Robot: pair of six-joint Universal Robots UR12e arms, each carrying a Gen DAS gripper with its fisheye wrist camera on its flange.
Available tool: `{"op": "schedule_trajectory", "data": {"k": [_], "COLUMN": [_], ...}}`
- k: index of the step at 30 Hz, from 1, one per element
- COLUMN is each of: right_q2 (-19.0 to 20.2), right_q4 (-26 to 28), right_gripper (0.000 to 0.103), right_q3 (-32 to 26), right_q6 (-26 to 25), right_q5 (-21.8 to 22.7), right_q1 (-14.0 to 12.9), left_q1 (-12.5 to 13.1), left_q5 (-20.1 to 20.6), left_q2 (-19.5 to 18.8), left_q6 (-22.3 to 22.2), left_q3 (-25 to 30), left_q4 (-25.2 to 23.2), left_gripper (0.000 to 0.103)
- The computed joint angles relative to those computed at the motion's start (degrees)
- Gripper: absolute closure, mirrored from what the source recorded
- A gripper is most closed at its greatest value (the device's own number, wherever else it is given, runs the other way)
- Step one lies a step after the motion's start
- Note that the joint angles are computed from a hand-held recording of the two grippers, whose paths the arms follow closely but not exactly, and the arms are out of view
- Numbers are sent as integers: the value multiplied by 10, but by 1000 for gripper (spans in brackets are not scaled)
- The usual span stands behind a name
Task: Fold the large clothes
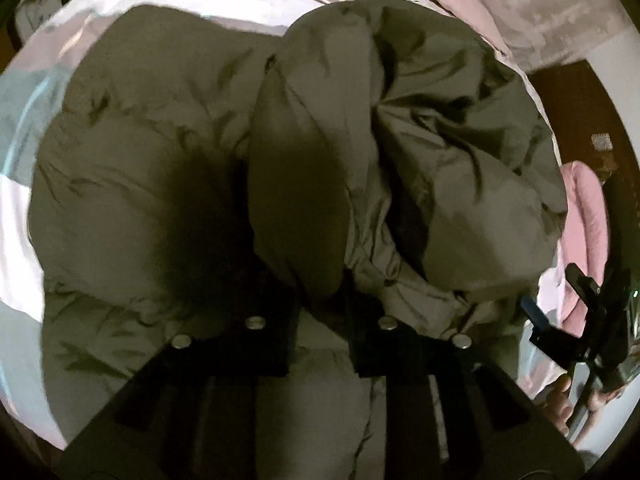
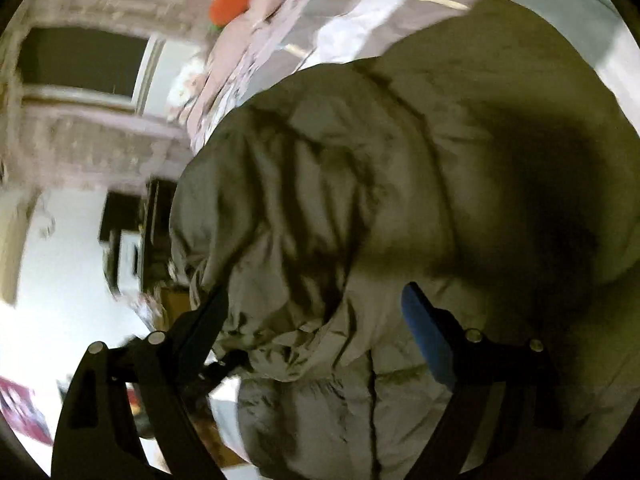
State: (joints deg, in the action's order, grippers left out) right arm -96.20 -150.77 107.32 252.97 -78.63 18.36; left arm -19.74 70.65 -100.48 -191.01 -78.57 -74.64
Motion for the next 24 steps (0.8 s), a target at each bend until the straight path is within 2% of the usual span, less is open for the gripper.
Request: {"op": "schedule_trajectory", "data": {"k": [2, 4, 6, 7, 8, 9, 10, 12, 15, 16, 17, 19, 21, 23, 24], "right_q2": [15, 28, 44, 50, 51, 49, 48, 42, 31, 24, 21, 16, 14, 13, 10], "right_q4": [-22, -53, -113, -117, -97, -53, -30, -22, 26, 50, 66, 134, 246, 305, 307], "right_gripper": [14, 14, 15, 33, 54, 85, 92, 95, 96, 98, 99, 103, 103, 103, 102], "right_q3": [5, 18, 35, 31, 23, 9, -1, -6, -28, -35, -40, -58, -82, -86, -82], "right_q6": [26, 75, 130, 128, 102, 67, 43, 40, -3, -21, -31, -66, -105, -107, -100], "right_q5": [62, 111, 124, 114, 100, 80, 58, 39, 20, 21, 21, 22, -6, -30, -32], "right_q1": [-1, -1, 3, 8, 11, 17, 22, 25, 33, 34, 36, 42, 48, 50, 48], "left_q1": [-1, 0, -3, -5, -7, -8, -10, -13, -16, -17, -17, -17, -15, -13, -11], "left_q5": [5, -14, -21, -23, -23, -20, -16, -11, 15, 26, 34, 52, 68, 71, 68], "left_q2": [2, 1, -3, -5, -8, -9, -9, -9, -2, 1, 4, 10, 21, 23, 22], "left_q6": [-4, -9, -3, 3, 8, 12, 13, 17, 16, 12, 10, 2, -6, -17, -22], "left_q3": [-1, -1, 3, 6, 8, 10, 11, 13, 8, 5, 3, -2, -17, -19, -19], "left_q4": [0, -15, -34, -45, -53, -57, -58, -52, -27, -11, 3, 26, 51, 66, 73], "left_gripper": [77, 76, 76, 76, 76, 76, 76, 72, 48, 45, 45, 45, 45, 45, 45]}}
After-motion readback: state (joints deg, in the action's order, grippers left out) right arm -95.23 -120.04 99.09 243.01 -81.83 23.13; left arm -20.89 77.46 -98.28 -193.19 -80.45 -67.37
